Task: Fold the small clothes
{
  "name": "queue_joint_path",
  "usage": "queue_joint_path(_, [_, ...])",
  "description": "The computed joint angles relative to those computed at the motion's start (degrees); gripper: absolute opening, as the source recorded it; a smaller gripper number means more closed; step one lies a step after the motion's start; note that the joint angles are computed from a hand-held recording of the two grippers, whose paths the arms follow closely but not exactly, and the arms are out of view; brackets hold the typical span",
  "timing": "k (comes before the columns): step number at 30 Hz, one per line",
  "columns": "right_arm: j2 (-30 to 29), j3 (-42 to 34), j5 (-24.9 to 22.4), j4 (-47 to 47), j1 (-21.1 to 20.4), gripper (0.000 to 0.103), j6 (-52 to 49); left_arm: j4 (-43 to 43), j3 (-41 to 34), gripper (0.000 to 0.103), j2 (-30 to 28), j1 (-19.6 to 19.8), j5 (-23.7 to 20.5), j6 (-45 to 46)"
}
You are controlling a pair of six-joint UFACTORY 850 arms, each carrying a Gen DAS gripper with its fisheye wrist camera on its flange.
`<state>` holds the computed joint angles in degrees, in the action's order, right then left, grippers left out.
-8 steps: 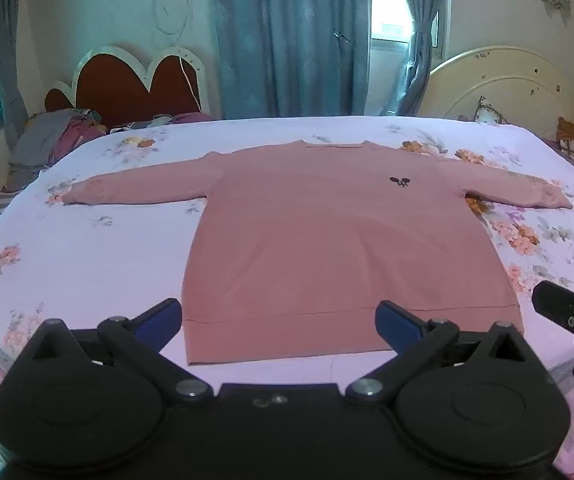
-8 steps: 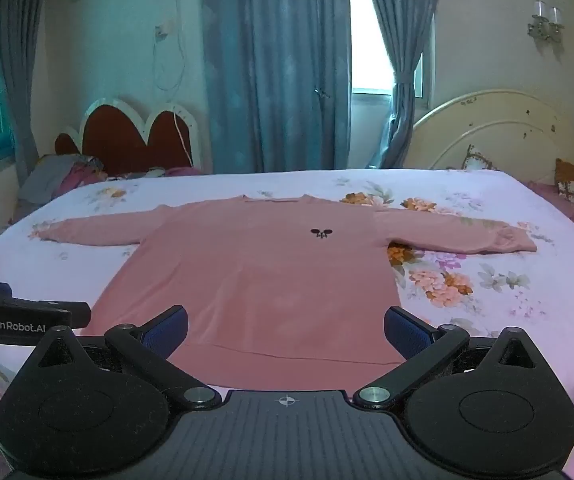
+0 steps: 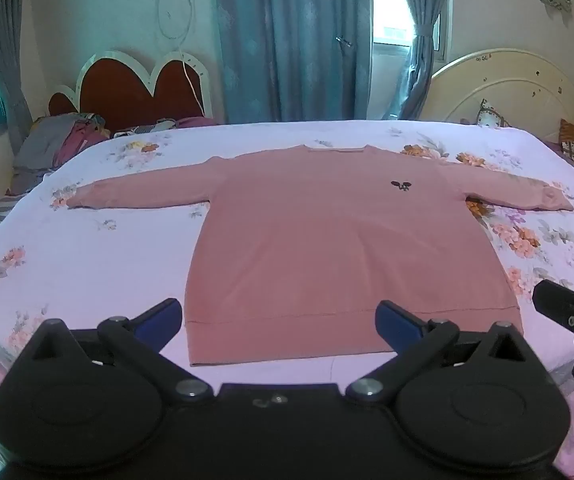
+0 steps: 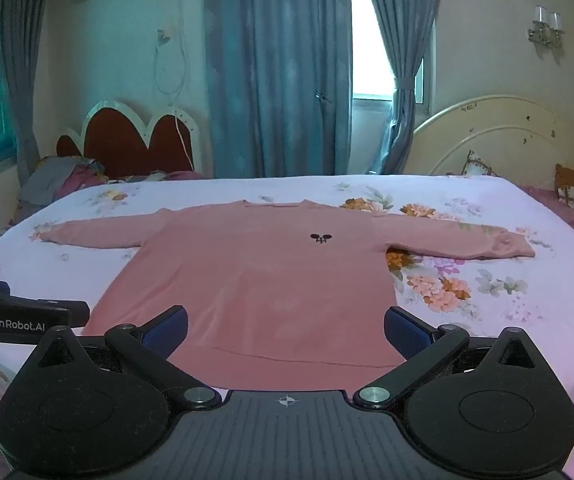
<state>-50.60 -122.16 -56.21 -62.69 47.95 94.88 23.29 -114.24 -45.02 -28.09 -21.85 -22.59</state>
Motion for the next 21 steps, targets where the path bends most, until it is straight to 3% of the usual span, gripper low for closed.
queue_joint_path(3, [2.02, 2.91, 0.71, -1.18, -0.23, 0.103, 3.4, 0.41, 0.17, 0.103, 0.15, -0.1, -0.04, -0.31])
queue_joint_path(21, [2.5, 3.24, 0.65, -1.81, -0.24, 0.103, 4.22, -0.31, -0.84, 0.103, -0.37, -0.46, -0.7, 0.55])
